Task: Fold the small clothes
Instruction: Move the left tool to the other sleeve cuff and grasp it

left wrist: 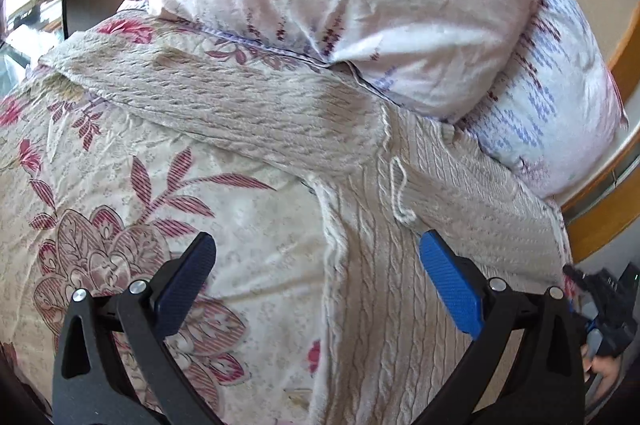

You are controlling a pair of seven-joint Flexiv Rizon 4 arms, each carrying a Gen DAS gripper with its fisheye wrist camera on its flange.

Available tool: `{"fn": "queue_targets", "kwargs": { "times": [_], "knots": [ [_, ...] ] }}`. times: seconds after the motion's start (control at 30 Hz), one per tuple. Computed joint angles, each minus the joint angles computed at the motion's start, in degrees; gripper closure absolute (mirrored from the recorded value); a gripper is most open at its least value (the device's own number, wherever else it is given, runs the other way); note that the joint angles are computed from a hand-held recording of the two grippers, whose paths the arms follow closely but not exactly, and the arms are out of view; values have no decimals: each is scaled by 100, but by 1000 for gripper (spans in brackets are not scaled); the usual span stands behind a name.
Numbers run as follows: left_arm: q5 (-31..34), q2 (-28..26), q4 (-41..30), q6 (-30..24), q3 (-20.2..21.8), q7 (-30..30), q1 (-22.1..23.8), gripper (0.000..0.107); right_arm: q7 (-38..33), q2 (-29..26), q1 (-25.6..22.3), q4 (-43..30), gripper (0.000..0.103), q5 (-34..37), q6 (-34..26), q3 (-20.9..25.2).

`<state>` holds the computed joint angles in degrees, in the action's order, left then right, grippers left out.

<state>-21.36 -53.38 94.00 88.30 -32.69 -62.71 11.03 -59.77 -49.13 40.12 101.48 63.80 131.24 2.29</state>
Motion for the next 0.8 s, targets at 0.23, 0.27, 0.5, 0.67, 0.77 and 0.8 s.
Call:
{"fn": "queue_targets", "kwargs": {
  "times": [0.23, 0.27, 0.5, 0.67, 0.77, 0.8],
  "knots": [
    [-1064, -551, -1222, -973, 6, -723, 112, 32, -894, 148, 329, -207, 50, 342, -502, -360],
    [-1233, -611, -1402, -1129, 133, -892, 42, 35, -948, 159, 339, -214, 50, 358, -539, -361],
    [-2040, -847, -1962, -1675, 415, -1279, -136, 42, -1414, 238, 439, -316, 49, 645, -782, -494],
    [-2562, -960, -2124, -1942, 282, -1366, -169, 52, -1267, 221, 370, -259, 47, 472, -882, -436],
    [-2846, -1018, -2202, -1976, 306, -1454, -276, 57, -986, 189, 384, -160, 47, 211, -924, -445],
    [-2935, -1026, -2208, -1896, 303, -1466, -307, 58, -891, 181, 398, -124, 47, 127, -943, -460]
  ]
}}
